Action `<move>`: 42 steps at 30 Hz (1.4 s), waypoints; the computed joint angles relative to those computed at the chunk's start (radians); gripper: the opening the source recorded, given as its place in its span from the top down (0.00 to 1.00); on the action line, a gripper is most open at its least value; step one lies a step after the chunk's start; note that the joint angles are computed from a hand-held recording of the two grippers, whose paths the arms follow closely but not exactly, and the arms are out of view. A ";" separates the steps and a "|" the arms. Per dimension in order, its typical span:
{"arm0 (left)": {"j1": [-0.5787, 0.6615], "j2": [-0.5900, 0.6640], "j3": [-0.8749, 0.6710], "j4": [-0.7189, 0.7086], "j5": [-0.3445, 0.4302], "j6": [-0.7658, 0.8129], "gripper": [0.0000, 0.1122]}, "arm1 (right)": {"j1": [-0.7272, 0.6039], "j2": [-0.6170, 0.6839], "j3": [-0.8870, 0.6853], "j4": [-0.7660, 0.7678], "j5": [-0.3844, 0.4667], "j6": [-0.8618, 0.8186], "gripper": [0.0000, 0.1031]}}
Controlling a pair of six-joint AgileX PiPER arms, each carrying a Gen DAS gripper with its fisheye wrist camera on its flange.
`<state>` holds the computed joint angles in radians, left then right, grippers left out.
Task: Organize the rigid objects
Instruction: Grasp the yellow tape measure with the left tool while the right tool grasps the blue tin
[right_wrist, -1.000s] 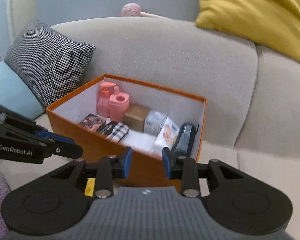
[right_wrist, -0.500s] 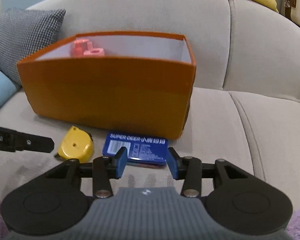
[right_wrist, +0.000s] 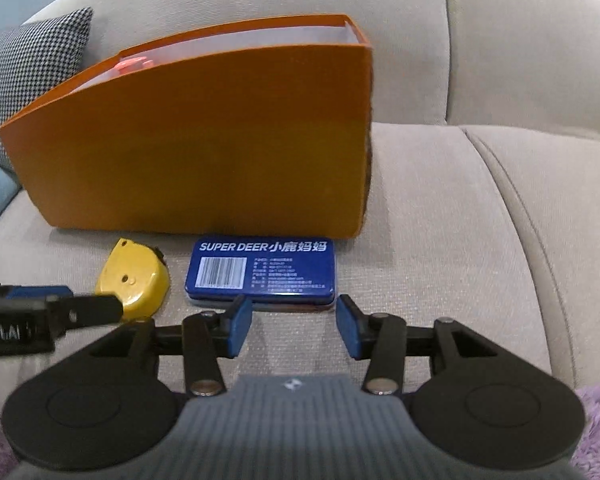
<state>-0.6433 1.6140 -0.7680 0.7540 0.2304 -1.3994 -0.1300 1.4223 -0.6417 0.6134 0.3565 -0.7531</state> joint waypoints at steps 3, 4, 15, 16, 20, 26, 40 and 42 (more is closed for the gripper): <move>-0.042 0.045 -0.050 0.101 0.057 -0.036 0.25 | -0.022 0.001 -0.005 0.033 0.019 -0.025 0.53; -0.051 0.059 -0.063 0.113 0.066 -0.025 0.28 | -0.027 -0.001 -0.004 0.037 0.022 -0.027 0.52; -0.048 0.128 -0.116 0.091 0.061 0.089 0.48 | 0.053 -0.036 0.008 -0.120 -0.023 0.016 0.45; -0.048 0.123 -0.111 0.078 0.062 0.098 0.48 | 0.069 -0.042 0.011 -0.159 -0.032 0.033 0.45; -0.045 0.093 -0.081 0.004 0.063 0.164 0.48 | 0.123 -0.036 0.003 -0.284 -0.038 0.063 0.45; -0.035 0.042 -0.025 -0.067 0.057 0.217 0.48 | 0.227 -0.002 -0.007 -0.584 -0.060 0.208 0.41; -0.005 -0.015 0.020 -0.193 0.023 0.303 0.48 | 0.192 0.102 -0.104 -0.375 -0.018 -0.263 0.39; -0.010 -0.030 0.037 -0.173 0.019 0.276 0.48 | 0.216 0.072 -0.067 -0.427 -0.052 -0.260 0.49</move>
<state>-0.6531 1.5839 -0.7315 0.5806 0.2489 -1.1239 0.0865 1.4938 -0.7090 0.1863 0.3045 -1.0135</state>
